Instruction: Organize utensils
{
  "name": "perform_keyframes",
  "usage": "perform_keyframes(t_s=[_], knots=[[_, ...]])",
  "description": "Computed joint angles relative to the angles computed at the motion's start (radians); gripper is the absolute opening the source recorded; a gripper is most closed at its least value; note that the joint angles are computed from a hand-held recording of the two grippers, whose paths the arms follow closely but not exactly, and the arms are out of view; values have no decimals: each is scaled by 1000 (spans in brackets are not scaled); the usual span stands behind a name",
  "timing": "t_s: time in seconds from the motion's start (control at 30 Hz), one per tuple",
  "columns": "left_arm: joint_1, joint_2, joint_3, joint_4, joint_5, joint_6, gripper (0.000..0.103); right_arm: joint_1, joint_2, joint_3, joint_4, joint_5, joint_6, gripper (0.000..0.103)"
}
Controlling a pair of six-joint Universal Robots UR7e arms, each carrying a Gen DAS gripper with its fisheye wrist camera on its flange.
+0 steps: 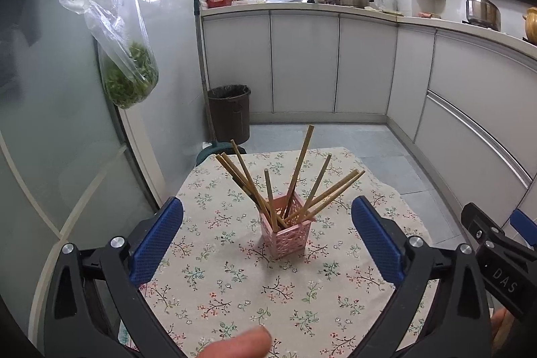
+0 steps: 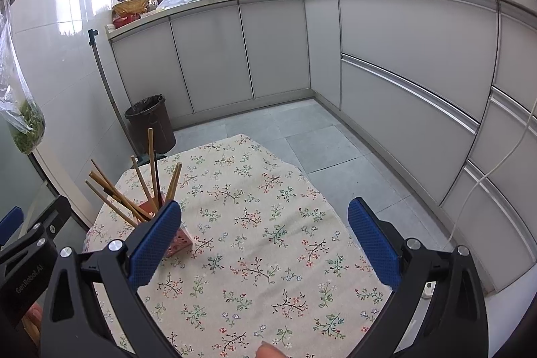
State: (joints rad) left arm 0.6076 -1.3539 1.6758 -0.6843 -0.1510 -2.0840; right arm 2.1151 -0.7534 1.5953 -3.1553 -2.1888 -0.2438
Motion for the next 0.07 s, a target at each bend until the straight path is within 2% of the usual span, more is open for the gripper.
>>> perform_keyframes(t_s=[0.07], knots=[[1,-18,28,-102,-1,91,96,-2,-1,-1,4,2,1,97]])
